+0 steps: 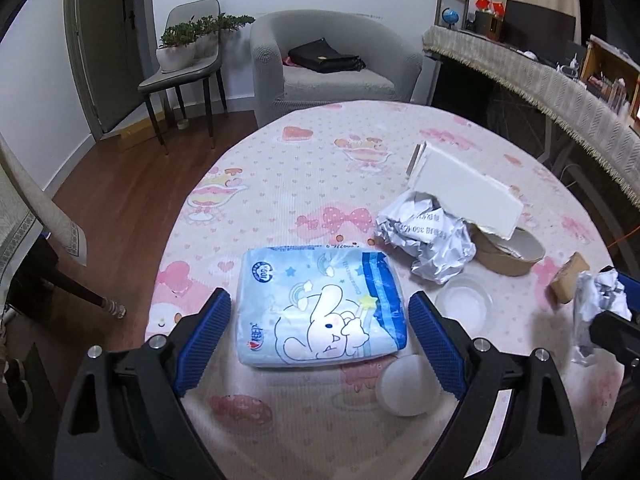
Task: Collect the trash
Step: 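Grasp the crumpled foil ball with the right tool while the left tool grasps the wipes packet, then carry the wipes packet over the teal bin and open the left tool while the right tool carries the foil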
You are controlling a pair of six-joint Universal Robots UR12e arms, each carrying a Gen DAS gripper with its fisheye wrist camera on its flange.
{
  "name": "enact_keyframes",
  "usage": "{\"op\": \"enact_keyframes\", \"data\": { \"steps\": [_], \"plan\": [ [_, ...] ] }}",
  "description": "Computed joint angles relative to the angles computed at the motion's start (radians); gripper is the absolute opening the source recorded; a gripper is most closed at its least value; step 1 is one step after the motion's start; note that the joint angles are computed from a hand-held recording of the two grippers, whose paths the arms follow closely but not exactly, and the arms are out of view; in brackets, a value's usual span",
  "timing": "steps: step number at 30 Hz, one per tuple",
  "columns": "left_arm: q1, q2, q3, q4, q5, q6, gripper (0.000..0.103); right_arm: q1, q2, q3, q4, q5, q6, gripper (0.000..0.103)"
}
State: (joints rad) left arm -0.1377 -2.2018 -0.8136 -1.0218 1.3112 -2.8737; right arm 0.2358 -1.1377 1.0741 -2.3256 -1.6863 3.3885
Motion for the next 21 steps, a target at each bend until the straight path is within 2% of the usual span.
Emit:
{"op": "enact_keyframes", "data": {
  "steps": [2, 8, 13, 18, 21],
  "plan": [
    [0.002, -0.003, 0.004, 0.003, -0.006, -0.005, 0.091, -0.001, 0.0, -0.001, 0.002, 0.001, -0.002, 0.045],
    [0.0, -0.006, 0.009, -0.002, 0.001, 0.003, 0.077, 0.002, 0.005, -0.009, 0.0, 0.004, -0.006, 0.045],
    [0.009, 0.005, -0.007, 0.024, -0.025, 0.0, 0.073, 0.009, 0.026, -0.042, 0.006, 0.009, -0.013, 0.045],
    [0.04, 0.019, -0.023, 0.086, -0.091, -0.087, 0.073, 0.02, 0.05, -0.077, 0.024, 0.013, -0.024, 0.045],
    [0.057, 0.024, -0.025, 0.105, -0.108, -0.122, 0.073, 0.026, 0.062, -0.097, 0.029, 0.015, -0.022, 0.045]
  ]
}}
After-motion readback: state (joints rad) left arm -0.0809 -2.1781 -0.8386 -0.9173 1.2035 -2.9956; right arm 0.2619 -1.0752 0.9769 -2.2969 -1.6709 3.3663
